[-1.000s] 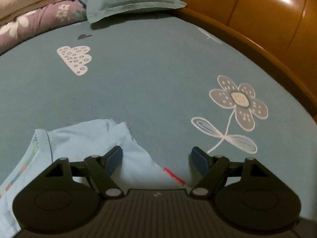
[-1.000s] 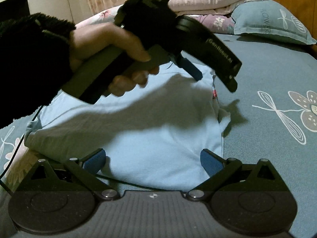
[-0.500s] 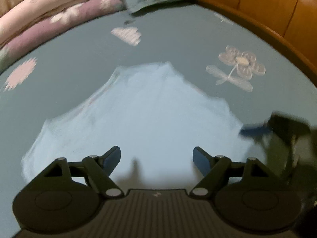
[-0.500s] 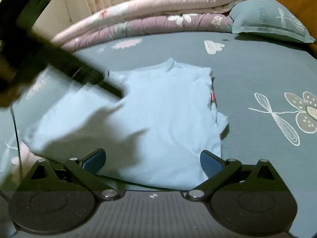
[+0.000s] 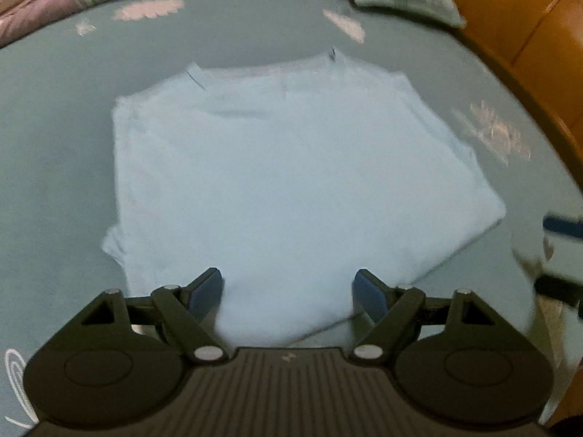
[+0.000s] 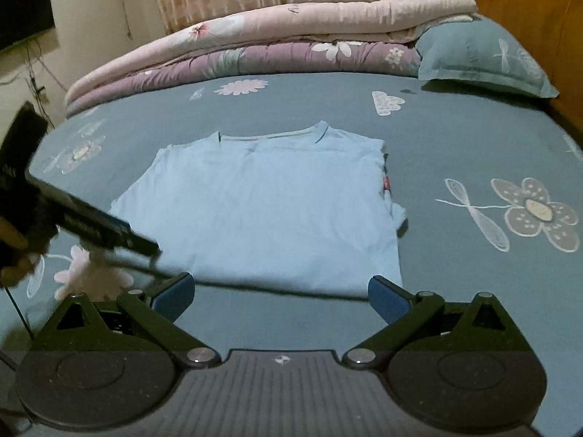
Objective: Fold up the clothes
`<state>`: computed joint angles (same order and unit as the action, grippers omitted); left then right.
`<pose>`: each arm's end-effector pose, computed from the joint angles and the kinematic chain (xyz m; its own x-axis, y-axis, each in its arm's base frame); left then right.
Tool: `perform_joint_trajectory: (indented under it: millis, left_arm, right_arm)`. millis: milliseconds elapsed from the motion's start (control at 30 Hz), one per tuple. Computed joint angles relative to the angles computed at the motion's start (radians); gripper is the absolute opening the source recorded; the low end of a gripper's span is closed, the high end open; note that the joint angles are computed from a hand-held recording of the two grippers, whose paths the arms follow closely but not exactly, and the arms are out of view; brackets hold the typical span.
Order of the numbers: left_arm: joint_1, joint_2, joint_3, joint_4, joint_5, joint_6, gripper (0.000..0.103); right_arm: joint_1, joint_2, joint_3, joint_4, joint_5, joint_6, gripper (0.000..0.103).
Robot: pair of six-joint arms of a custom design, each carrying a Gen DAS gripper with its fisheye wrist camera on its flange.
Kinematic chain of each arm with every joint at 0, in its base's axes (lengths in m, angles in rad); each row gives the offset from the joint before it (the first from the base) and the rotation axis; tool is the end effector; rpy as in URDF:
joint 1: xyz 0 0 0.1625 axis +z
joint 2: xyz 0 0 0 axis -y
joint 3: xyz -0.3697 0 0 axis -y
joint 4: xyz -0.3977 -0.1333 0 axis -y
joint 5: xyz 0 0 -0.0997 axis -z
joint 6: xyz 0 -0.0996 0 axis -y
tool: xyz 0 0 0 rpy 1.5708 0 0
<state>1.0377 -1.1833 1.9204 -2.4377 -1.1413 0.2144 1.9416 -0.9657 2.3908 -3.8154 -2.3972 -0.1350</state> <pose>-0.1263 -0.5580 0.1606 -0.6846 0.5878 -0.4310 0.6648 0.7460 -0.0386 0.1956 -0.3375 0.0999 -0.7854 0.1675 0.5958 -0.3563 0.6648 -0.6566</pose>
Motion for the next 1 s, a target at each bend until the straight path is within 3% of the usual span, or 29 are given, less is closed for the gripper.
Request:
perform_joint_trajectory:
  millis: [167, 267, 433, 567, 767, 1000]
  left_arm:
    - [0.039, 0.003, -0.010, -0.009, -0.025, -0.002, 0.080]
    - [0.053, -0.014, 0.000, -0.005, -0.043, 0.001, 0.080]
    - [0.076, -0.051, 0.014, -0.036, -0.119, 0.026, 0.082]
    - [0.091, -0.029, 0.006, -0.030, -0.081, 0.006, 0.081]
    - [0.099, -0.074, 0.025, -0.090, -0.138, 0.017, 0.082]
    - [0.132, -0.061, 0.020, -0.050, -0.139, -0.005, 0.083]
  right_arm:
    - [0.040, 0.012, 0.000, 0.051, -0.055, 0.105, 0.103]
    - [0.055, 0.018, -0.012, 0.087, -0.071, 0.127, 0.103]
    - [0.067, 0.033, -0.053, 0.134, -0.090, 0.117, 0.103]
    - [0.052, 0.027, -0.078, 0.183, -0.066, 0.098, 0.103]
    - [0.014, 0.018, -0.107, 0.234, -0.026, 0.064, 0.103]
    - [-0.036, 0.030, -0.141, 0.266, 0.029, 0.040, 0.103]
